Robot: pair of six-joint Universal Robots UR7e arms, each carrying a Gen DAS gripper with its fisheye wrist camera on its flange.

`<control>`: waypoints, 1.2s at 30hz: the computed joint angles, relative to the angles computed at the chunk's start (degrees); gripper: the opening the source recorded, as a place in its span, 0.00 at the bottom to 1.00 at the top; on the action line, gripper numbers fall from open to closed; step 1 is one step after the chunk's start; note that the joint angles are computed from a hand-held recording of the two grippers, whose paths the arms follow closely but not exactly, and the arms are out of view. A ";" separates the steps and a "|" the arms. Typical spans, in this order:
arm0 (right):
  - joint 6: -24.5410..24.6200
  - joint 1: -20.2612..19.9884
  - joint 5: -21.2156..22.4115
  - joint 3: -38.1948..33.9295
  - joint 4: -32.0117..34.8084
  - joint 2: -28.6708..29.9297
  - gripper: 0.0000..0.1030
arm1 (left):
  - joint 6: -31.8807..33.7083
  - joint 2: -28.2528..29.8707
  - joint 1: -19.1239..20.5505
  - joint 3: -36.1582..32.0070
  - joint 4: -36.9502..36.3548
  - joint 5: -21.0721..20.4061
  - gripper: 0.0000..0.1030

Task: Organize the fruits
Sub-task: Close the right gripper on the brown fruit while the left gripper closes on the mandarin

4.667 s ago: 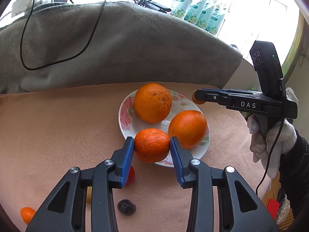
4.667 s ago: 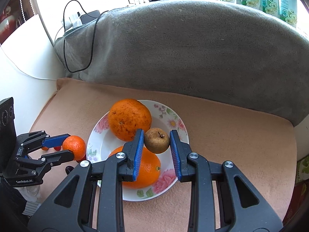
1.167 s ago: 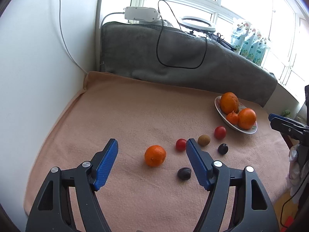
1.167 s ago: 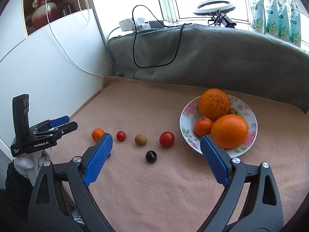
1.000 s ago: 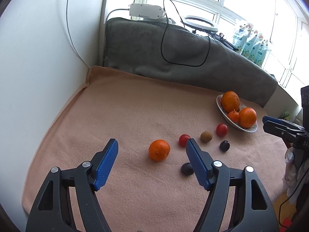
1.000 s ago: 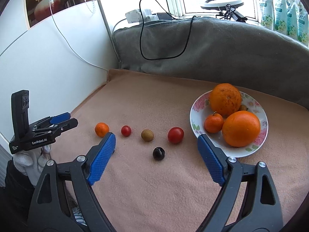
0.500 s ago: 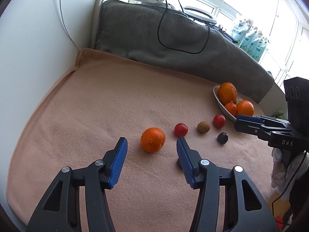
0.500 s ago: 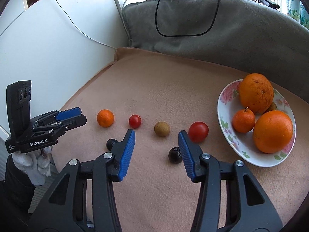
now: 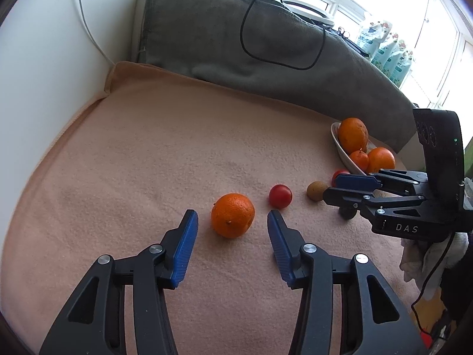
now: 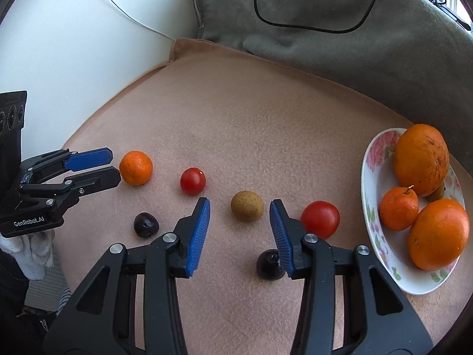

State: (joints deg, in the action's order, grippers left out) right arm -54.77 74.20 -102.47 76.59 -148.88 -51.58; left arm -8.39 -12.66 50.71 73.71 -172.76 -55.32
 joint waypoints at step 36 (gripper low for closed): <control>-0.09 0.30 -2.62 -2.52 0.15 3.24 0.27 | -1.43 1.99 1.20 -3.18 2.17 -0.97 0.33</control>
State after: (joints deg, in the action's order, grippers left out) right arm -54.86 74.50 -105.10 74.07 -148.73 -48.35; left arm -9.82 -10.67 51.90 70.54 -170.59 -56.29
